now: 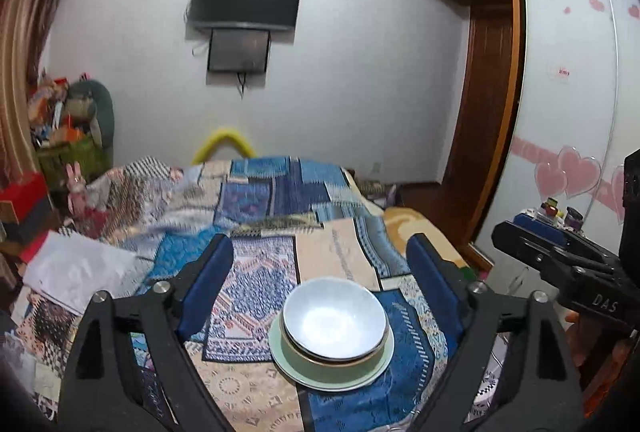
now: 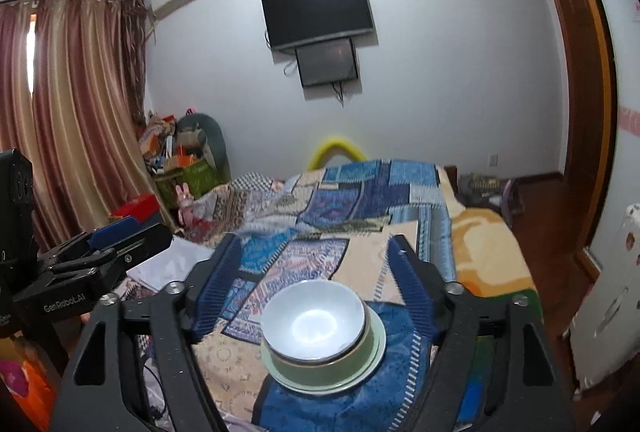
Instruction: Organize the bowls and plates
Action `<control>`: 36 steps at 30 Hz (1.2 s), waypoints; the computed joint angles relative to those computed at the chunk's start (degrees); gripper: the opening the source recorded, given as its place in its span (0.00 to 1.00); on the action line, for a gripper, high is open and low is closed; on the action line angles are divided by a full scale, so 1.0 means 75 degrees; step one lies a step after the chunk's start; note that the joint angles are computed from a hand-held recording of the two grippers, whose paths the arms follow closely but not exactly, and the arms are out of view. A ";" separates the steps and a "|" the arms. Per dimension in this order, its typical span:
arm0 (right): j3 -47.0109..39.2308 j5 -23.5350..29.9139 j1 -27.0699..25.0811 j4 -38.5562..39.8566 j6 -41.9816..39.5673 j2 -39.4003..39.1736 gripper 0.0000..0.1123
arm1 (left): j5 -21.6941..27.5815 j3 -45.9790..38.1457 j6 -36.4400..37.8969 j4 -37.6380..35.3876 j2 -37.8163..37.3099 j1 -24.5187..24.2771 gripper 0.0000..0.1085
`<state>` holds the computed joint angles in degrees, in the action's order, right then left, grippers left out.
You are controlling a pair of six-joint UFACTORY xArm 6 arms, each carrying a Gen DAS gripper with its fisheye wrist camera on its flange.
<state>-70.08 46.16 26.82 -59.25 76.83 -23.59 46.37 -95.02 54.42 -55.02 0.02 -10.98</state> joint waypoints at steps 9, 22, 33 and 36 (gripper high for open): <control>-0.0061 0.0465 0.0371 -0.0777 0.0451 -0.0014 0.91 | -0.0355 0.0501 0.0598 -0.0525 -0.0398 0.0052 0.95; -0.0055 0.0784 0.0609 -0.0800 0.0388 -0.0036 0.91 | -0.0530 0.0720 0.0678 -0.0562 -0.0515 0.0045 0.95; -0.0061 0.0814 0.0631 -0.0814 0.0370 -0.0062 0.91 | -0.0508 0.0741 0.0658 -0.0530 -0.0506 0.0045 0.95; -0.0065 0.0821 0.0637 -0.0822 0.0376 -0.0059 0.91 | -0.0518 0.0754 0.0659 -0.0517 -0.0513 0.0040 0.95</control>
